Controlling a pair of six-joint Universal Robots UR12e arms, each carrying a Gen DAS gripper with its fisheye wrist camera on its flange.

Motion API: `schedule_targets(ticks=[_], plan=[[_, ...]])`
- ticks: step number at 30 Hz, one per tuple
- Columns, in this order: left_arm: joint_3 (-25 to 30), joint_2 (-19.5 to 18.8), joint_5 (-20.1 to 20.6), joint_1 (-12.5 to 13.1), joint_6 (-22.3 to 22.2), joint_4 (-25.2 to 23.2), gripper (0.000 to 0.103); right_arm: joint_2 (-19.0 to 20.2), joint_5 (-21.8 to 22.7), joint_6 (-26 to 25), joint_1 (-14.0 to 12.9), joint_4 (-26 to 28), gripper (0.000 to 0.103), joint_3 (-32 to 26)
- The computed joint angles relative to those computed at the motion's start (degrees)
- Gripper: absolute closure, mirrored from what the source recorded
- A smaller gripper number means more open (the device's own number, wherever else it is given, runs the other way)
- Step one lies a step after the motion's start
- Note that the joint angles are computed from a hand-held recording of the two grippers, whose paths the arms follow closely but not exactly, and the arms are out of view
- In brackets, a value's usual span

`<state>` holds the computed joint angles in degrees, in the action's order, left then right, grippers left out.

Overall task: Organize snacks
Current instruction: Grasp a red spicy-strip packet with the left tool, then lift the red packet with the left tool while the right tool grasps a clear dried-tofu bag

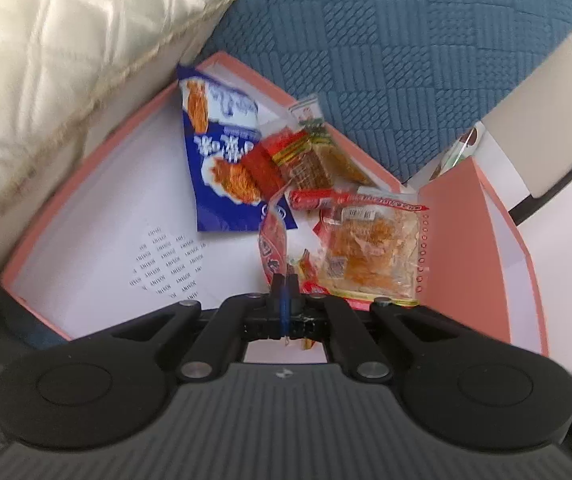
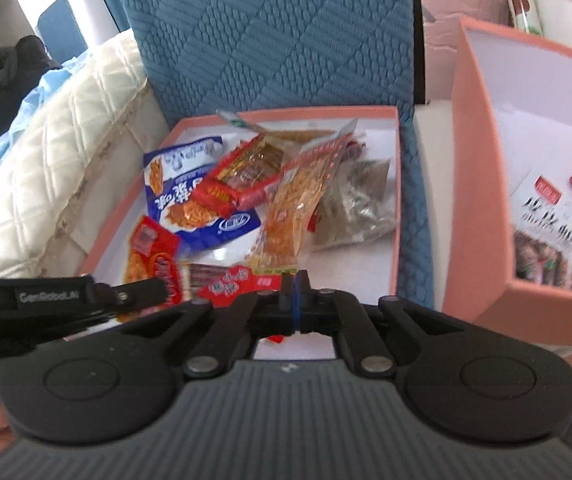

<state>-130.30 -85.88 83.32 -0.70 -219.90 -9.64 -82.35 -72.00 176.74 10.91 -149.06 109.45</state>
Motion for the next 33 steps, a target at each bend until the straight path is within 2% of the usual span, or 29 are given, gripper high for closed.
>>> schedule_targets(ticks=[4, 15, 18, 25, 26, 27, 29, 33], plan=[[0.42, 1.29, 2.81, -1.61, 2.27, -0.5, 0.103, -0.86, -0.04, -0.39, -0.75, -0.39, 0.1, 0.01], [0.17, 3.08, 4.58, -3.27, 1.74, 0.23, 0.103, -3.1, 0.49, -2.52, -1.6, -1.65, 0.1, 0.41], [-0.32, 3.48, 4.71, -3.27, 1.32, -0.03, 0.103, -3.49, 1.78, -2.56, -1.85, -0.5, 0.1, 0.84], [-1.49, 4.06, 3.85, -2.34, 0.88, -0.63, 0.103, -3.14, -1.91, -3.9, 0.01, -2.71, 0.095, 2.36], [-1.63, 4.06, 3.66, -2.14, 0.85, -0.51, 0.103, -2.84, -3.11, -4.39, 0.54, -2.98, 0.089, 2.27], [-1.74, 4.05, 3.61, -2.01, 0.77, -0.44, 0.103, -2.47, -3.82, -4.73, 0.98, -3.63, 0.069, 2.25], [-1.92, 4.03, 3.38, -1.75, 0.63, -0.39, 0.103, -1.96, -3.54, -4.33, 1.21, -5.43, 0.051, 2.45], [-2.3, 3.85, 2.23, -0.89, 0.41, -0.12, 0.103, 0.06, -5.42, -3.39, 2.36, -7.19, 0.052, 1.32]])
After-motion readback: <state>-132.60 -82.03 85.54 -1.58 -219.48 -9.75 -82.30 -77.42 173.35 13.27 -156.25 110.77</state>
